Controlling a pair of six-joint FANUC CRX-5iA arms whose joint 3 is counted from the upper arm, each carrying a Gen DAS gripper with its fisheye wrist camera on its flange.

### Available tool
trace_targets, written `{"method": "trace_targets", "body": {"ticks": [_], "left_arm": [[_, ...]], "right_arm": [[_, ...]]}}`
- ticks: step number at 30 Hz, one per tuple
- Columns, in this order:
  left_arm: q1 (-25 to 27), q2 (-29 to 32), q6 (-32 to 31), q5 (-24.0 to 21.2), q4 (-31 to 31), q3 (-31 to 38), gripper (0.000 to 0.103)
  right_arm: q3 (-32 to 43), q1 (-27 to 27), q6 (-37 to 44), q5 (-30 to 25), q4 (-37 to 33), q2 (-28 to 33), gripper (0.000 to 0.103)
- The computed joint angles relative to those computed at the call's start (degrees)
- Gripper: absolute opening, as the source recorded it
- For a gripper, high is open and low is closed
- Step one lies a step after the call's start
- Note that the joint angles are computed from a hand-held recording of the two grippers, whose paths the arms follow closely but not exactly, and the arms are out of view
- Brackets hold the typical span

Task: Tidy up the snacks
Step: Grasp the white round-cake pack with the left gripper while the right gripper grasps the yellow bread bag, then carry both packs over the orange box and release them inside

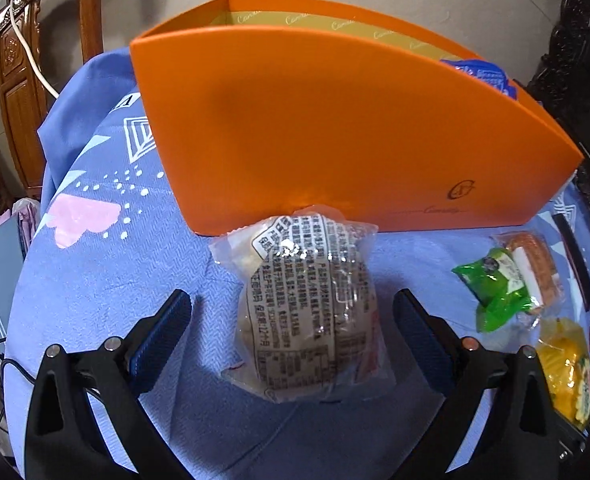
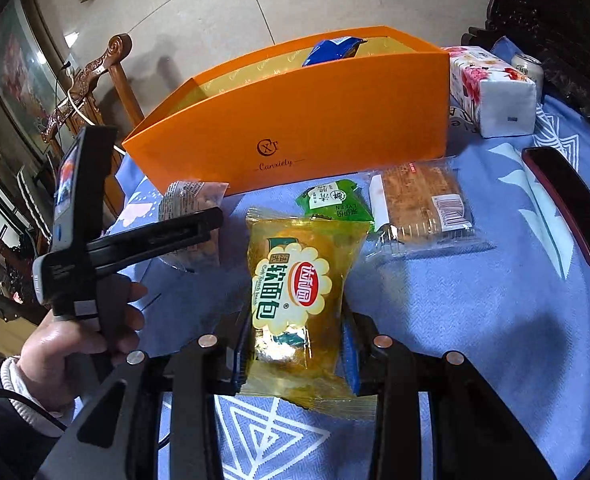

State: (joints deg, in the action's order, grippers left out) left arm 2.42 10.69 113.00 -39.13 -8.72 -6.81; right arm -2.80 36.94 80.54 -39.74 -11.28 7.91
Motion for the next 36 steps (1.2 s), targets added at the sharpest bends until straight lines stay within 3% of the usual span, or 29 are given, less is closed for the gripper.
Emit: {"method": "trace_targets", "body": {"ticks": [6,13,16,24,36], "left_arm": [[-0.6,1.5,2.3,-1.2,-1.8,1.7,0.097],[-1.8,2.3,3.9,-2.9,-4.8,3.5,0.065],[-1.5,1.8,3.7,-2.7,-4.0,3.0,0.058],[-0.7,-2.7,1.0,-0.5,-0.7,-1.6,0.056],[0.7,-16.9,-3.4,1.8,2.3,-11.0,0.056]], "right_arm": [[-0.6,-0.2,0.3,0.0,-0.7,-0.2,0.037],[-1.3,-0.3,-0.5,0.6,0.0,-0.6,0.037],[-1.7,-0.3,-0.5,0.9,0.2,-1.0,0.037],[-3.3,0.2,-1.1,2.0,1.3,-2.7,0.037],[-4.9,1.2,-1.1,2.9,1.8,-6.3,0.037]]}}
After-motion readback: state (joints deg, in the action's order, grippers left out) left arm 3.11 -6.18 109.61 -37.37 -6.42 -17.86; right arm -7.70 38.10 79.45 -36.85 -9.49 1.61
